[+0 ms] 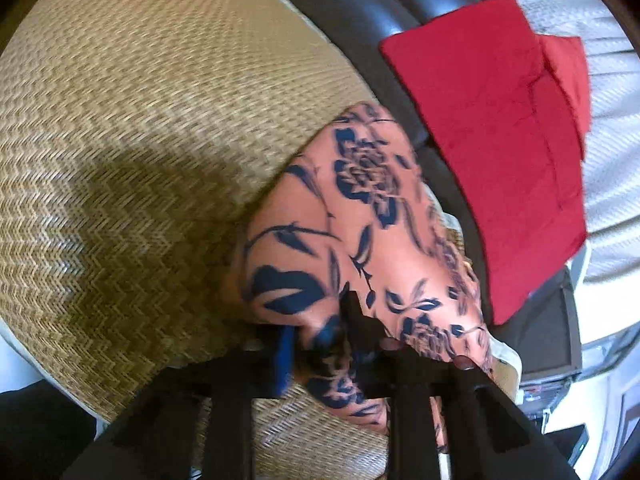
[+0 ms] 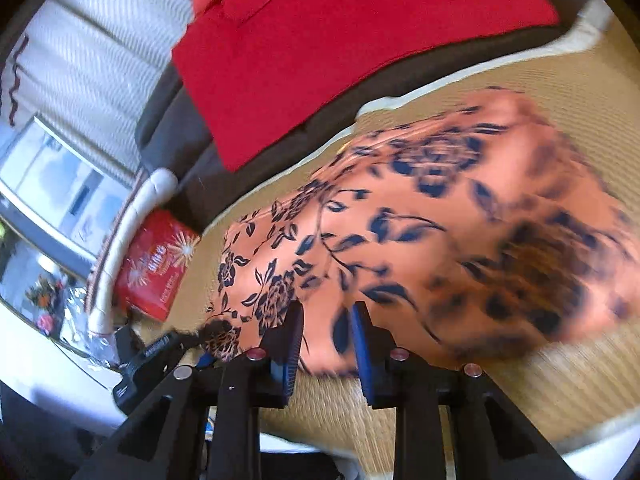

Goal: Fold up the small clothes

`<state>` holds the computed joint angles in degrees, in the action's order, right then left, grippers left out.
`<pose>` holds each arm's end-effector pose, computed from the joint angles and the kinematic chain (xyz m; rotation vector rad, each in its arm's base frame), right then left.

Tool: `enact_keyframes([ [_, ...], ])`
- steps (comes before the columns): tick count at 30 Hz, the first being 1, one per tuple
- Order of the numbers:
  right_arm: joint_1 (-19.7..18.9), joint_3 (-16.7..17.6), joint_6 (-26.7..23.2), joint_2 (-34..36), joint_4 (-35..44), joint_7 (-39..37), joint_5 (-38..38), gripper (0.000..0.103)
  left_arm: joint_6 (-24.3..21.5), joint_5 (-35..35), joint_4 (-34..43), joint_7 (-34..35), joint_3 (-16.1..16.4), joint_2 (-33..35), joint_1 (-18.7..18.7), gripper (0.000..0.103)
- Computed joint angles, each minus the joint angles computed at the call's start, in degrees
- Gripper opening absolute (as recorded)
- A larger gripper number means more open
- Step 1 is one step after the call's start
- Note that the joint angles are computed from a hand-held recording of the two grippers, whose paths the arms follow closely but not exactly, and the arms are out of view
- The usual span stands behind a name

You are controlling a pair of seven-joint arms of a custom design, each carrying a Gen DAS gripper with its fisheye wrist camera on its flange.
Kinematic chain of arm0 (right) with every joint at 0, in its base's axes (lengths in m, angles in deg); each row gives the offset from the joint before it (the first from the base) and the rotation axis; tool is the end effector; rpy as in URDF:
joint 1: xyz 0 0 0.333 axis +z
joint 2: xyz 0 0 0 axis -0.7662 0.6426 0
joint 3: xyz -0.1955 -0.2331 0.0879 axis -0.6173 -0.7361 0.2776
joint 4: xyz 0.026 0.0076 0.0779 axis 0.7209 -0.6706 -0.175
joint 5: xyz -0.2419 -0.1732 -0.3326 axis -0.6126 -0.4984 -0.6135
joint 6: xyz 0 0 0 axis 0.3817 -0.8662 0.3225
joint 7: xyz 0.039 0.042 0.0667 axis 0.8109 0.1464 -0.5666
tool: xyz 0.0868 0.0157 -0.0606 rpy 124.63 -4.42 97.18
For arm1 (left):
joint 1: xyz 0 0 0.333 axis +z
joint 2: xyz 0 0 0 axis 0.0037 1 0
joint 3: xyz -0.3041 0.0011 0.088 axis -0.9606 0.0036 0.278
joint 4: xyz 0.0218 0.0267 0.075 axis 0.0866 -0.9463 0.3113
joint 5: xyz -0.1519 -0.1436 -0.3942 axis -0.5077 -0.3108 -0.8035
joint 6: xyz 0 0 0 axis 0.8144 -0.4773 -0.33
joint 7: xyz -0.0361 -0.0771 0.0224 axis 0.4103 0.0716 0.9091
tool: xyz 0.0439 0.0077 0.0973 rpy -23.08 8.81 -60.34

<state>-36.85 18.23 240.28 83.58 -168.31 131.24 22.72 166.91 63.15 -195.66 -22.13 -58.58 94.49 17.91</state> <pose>0.6421 0.1929 0.4135 -1.4334 1.7517 0.0308 0.6254 -0.2245 0.3369 2.5296 -1.1675 1.2081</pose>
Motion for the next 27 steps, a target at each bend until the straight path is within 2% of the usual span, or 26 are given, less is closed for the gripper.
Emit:
enact_keyframes([
  [4, 4.0, -3.5, 2.7, 8.7, 7.3, 15.0, -16.7, 0.026, 1.0, 1.9, 0.9, -0.4, 4.0, -0.1, -3.9, 0.020],
  [5, 4.8, -4.8, 0.9, 10.1, 8.5, 19.9, -20.9, 0.026, 1.8, 2.3, 0.9, -0.3, 3.5, 0.1, -3.4, 0.020],
  [6, 3.7, -4.2, -1.5, 11.8, 9.8, 21.6, -21.1, 0.025, 2.6, 3.0, 1.3, 0.0, 1.7, 0.9, -1.7, 0.020],
  [7, 1.5, -1.8, -0.7, 11.9, 9.6, 19.3, -17.3, 0.025, 2.4, 3.8, 1.1, 0.0, 0.5, 1.3, -0.3, 0.027],
  [8, 0.3, -0.6, -1.2, 11.6, 9.5, 18.9, -16.6, 0.025, 0.0, 5.8, 2.2, -1.9, 1.4, 1.5, -0.9, 0.046],
  [9, -0.5, 0.1, -1.7, 11.4, 9.4, 18.1, -16.3, 0.025, -0.5, 4.2, 3.4, -0.4, 1.0, 2.8, -0.9, 0.055],
  [10, -1.5, 1.2, -1.6, 11.0, 8.8, 16.5, -15.2, 0.025, 1.2, 3.6, 3.9, 0.3, 0.0, 4.4, -0.2, 0.059],
  [13, -4.1, 3.9, -0.9, 10.4, 7.5, 10.5, -9.2, 0.025, 0.7, 4.4, 6.2, -1.2, 2.7, 5.6, -3.1, 0.057],
  [15, -5.6, 5.2, -1.3, 9.9, 6.7, 6.1, -4.5, 0.025, -1.5, 4.5, 8.2, -3.0, 8.3, 5.4, -8.6, 0.032],
  [16, -6.1, 5.4, -1.9, 9.4, 6.2, 4.2, -2.3, 0.025, -3.5, 4.6, 9.9, -3.5, 11.0, 5.8, -11.2, 0.023],
  [18, -5.9, 4.9, -2.8, 9.3, 6.4, 2.6, 0.1, 0.025, -4.2, 4.0, 10.8, -3.4, 13.4, 5.9, -13.6, 0.020],
  [20, -5.5, 4.3, -3.5, 9.4, 6.8, 2.0, 1.5, 0.025, -6.5, 5.5, 13.2, -4.8, 19.7, 5.8, -19.9, 0.018],
  [24, -5.4, 3.6, -4.9, 8.9, 6.6, 0.4, 4.6, 0.025, -10.5, 15.1, 16.6, -8.7, 33.0, 3.5, -32.9, 0.017],
  [27, -5.3, 2.8, -6.7, 8.6, 6.7, 0.9, 5.6, 0.025, -12.7, 23.6, 19.6, -10.7, 37.5, 2.7, -38.0, 0.017],
])
